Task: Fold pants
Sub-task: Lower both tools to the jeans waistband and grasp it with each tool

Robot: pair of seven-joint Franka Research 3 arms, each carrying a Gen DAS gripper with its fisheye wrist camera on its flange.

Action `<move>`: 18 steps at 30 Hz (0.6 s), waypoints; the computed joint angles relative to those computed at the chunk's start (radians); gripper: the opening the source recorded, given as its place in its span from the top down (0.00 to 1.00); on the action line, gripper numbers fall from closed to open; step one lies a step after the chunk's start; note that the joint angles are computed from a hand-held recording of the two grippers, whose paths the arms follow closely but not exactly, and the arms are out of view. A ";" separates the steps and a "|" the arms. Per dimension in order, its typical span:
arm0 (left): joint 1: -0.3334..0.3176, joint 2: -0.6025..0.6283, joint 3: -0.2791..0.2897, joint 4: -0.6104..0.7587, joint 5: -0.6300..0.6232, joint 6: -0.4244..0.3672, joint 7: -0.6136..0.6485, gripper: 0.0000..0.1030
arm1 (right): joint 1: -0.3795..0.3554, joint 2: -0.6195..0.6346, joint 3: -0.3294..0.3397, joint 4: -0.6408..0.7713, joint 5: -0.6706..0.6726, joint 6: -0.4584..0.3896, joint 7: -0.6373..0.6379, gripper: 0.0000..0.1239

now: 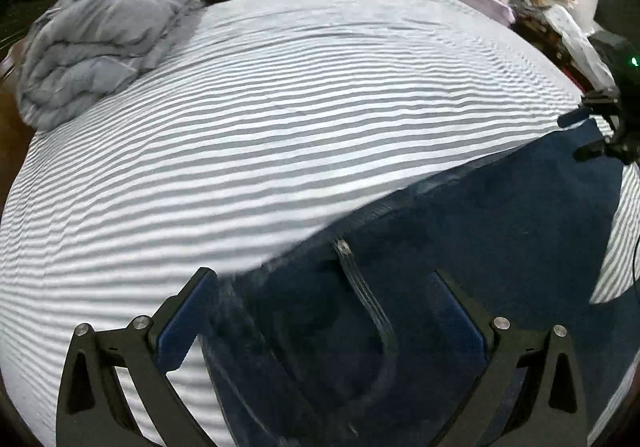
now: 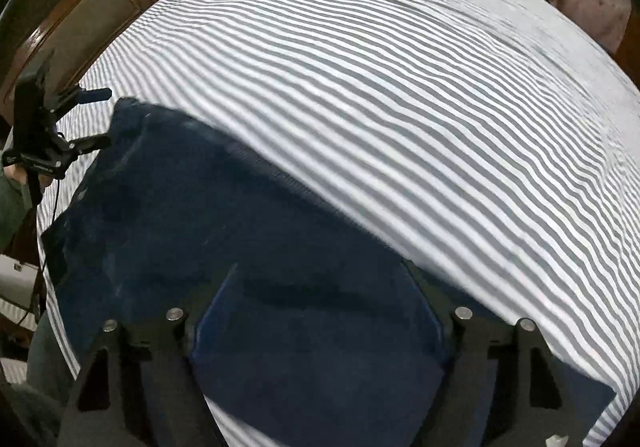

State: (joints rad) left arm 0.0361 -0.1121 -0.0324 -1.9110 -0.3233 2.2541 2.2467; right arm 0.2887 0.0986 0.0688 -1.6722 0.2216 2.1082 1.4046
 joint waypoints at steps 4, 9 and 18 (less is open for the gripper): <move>0.021 0.110 -0.004 0.104 0.019 -0.041 0.015 0.02 | -0.017 0.082 -0.006 0.076 0.041 -0.016 -0.034 0.39; 0.093 0.237 -0.016 0.265 -0.013 -0.203 0.054 0.05 | -0.036 0.163 -0.010 0.164 0.061 -0.075 -0.077 0.39; 0.181 0.295 -0.043 0.292 -0.094 -0.300 0.092 0.06 | -0.060 0.256 -0.012 0.271 0.092 -0.173 -0.147 0.39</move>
State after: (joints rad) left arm 0.2173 0.1830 -0.0751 -1.6189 -0.4171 1.9543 2.3391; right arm 0.2292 0.3546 0.0570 -1.4009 0.3139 1.9348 1.2574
